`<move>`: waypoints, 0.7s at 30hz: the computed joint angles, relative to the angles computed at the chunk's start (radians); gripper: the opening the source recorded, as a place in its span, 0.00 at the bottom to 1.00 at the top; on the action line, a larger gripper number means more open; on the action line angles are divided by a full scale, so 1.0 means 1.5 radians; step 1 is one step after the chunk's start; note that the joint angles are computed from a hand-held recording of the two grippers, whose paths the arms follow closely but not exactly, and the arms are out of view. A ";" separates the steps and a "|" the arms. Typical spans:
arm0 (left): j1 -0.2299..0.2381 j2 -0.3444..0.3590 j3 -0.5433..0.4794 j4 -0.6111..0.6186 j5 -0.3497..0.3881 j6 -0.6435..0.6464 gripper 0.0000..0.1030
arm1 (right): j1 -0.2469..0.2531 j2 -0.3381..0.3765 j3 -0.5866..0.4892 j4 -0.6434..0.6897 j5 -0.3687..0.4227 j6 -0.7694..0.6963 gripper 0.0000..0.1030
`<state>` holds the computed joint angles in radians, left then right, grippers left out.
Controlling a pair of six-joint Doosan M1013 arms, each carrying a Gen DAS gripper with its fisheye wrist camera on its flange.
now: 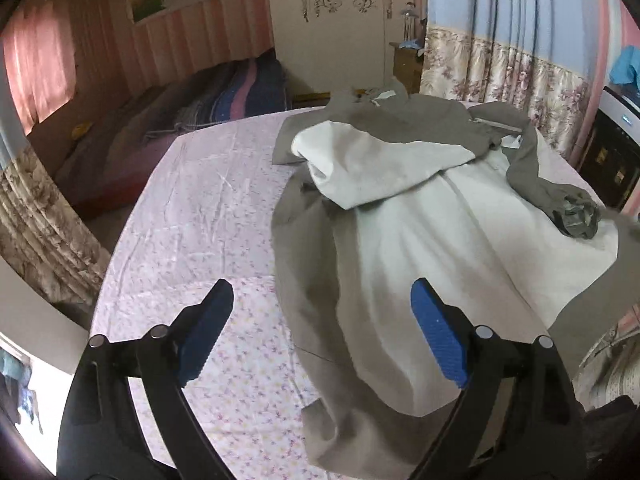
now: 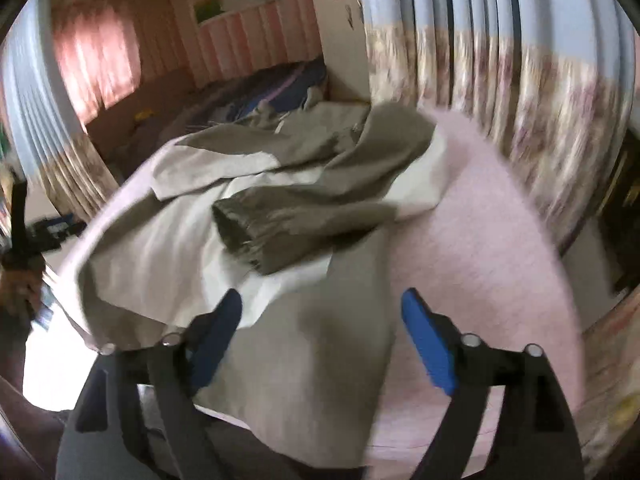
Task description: Fold large clothes
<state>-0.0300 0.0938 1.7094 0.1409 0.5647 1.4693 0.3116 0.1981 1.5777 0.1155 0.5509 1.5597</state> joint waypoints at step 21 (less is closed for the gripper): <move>0.014 0.187 -0.218 0.122 0.029 -0.068 0.97 | 0.001 0.246 -0.359 -0.018 0.056 0.030 0.93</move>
